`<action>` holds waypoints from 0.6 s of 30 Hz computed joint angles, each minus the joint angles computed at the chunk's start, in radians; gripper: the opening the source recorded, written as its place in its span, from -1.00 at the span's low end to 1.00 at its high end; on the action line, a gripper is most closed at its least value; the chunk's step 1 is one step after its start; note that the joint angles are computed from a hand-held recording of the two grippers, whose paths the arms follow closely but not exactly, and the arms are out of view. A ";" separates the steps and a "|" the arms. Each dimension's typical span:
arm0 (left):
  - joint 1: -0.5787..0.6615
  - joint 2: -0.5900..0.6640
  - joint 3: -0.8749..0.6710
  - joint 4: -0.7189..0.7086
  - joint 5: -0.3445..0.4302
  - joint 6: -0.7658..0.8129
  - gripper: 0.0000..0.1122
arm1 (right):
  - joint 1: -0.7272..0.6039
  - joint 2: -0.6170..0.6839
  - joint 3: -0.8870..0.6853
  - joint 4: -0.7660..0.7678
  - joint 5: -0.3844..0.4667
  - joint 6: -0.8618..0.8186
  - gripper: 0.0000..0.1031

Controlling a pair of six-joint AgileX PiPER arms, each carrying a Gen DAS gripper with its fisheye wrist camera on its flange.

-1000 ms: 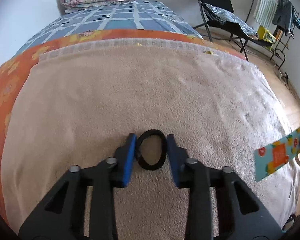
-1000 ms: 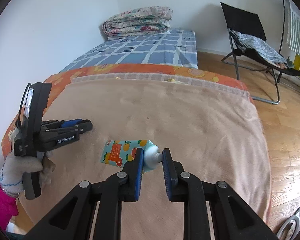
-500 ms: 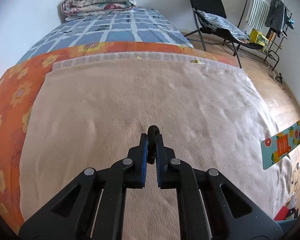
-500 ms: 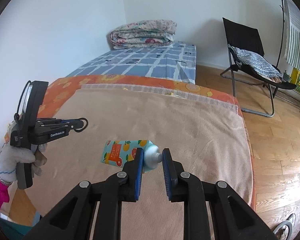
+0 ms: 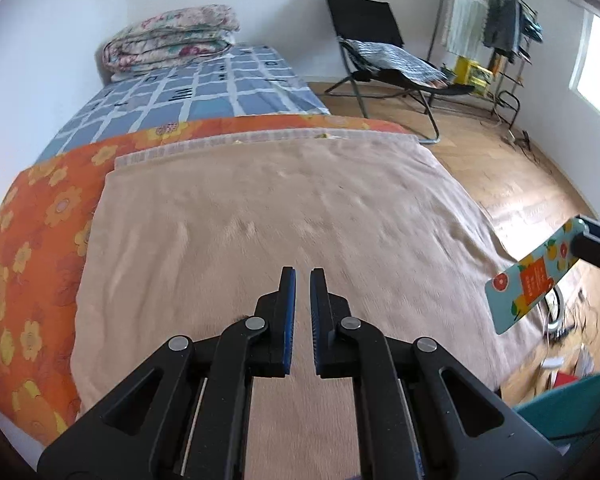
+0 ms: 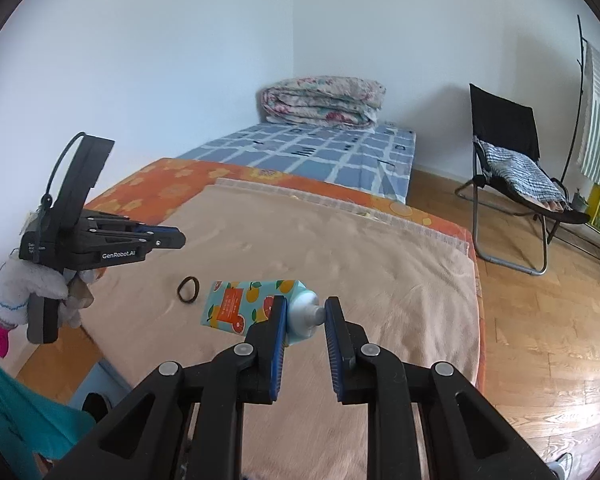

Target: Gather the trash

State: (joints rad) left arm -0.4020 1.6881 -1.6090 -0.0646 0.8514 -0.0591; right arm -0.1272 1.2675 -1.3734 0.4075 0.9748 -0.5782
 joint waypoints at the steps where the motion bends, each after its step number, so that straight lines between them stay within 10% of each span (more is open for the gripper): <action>1: 0.000 -0.003 0.007 -0.005 0.007 0.009 -0.91 | -0.004 -0.016 0.010 0.011 0.009 -0.004 -0.65; 6: 0.059 0.105 -0.064 -0.100 0.115 0.007 -0.17 | -0.018 -0.086 0.057 0.036 0.039 -0.014 -0.65; 18: 0.092 0.353 -0.264 -0.025 0.270 -0.231 -0.17 | -0.039 -0.099 0.092 0.058 0.062 -0.026 -0.65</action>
